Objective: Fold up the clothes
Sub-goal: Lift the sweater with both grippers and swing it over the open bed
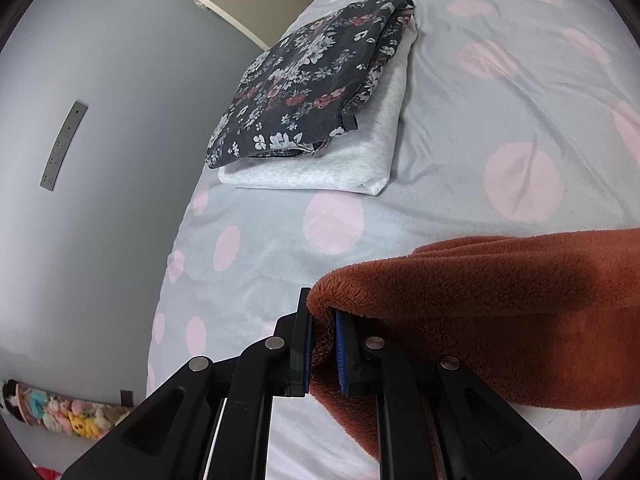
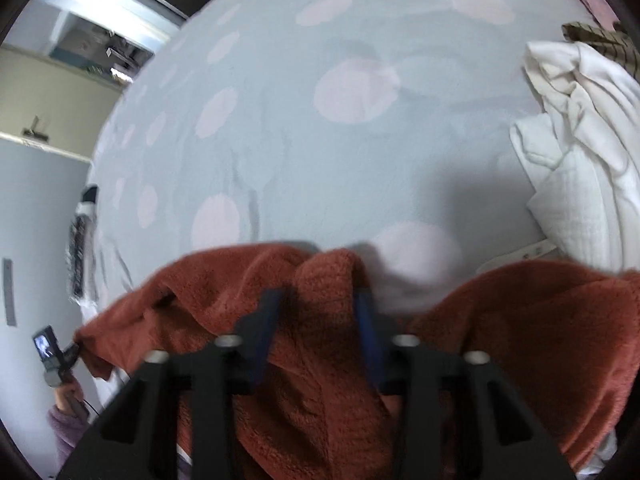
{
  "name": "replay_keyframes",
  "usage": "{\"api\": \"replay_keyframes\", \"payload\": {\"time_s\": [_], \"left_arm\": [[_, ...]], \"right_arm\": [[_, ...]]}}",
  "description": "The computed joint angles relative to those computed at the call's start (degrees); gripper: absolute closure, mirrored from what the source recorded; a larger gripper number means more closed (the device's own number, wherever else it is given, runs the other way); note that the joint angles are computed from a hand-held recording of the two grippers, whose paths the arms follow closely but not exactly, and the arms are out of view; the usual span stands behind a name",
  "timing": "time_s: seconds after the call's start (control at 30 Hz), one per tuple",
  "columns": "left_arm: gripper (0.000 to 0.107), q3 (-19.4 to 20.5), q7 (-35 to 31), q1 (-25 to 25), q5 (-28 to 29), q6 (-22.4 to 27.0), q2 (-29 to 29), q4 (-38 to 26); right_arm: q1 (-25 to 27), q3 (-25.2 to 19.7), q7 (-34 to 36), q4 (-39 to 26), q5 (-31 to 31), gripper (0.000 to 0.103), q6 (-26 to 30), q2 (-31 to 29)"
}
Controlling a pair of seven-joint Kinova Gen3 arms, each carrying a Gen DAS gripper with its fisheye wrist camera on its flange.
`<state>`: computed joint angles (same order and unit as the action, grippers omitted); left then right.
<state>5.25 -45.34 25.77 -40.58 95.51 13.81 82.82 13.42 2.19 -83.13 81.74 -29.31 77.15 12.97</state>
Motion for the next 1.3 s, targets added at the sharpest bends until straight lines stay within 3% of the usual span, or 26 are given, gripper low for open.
{"api": "replay_keyframes", "payload": {"time_s": [0.17,0.33,0.57,0.8,0.97,1.13,1.23,1.3], "left_arm": [[0.097,0.2,1.0,0.0,0.5,1.3,-1.7,-1.7],[0.099,1.4,1.6,0.4,-0.4,2.9,-4.9,-4.6],[0.099,5.6,1.7,2.4,-2.9,5.8,-10.3,-9.8],[0.099,12.1,-0.3,7.0,-10.7,10.5,-13.3,-18.1],[0.099,14.6,-3.6,10.0,-17.2,14.0,-13.1,-27.4],[0.099,14.3,-6.9,11.9,-20.0,16.5,-12.5,-35.6],[0.099,12.8,-8.5,11.6,-18.7,16.7,-12.0,-35.8],[0.099,11.2,-8.2,10.4,-14.9,16.2,-11.8,-33.8]], "right_arm": [[0.5,1.2,0.0,3.1,-2.0,0.092,-5.6,-6.5],[-0.8,3.9,-1.5,2.2,-0.9,0.094,-8.1,-17.5],[-2.3,8.4,-5.1,-3.4,5.5,0.097,-5.8,-30.7],[-4.1,11.2,-7.2,-13.8,12.5,0.098,-0.8,-41.0],[-5.7,9.3,-9.5,-25.0,17.3,0.099,2.8,-44.5],[-5.9,6.1,-12.1,-35.3,21.2,0.099,3.6,-45.4],[-6.2,4.6,-12.7,-37.8,23.8,0.099,5.2,-43.8],[-6.5,4.4,-14.5,-35.6,25.3,0.102,6.2,-42.7]]}}
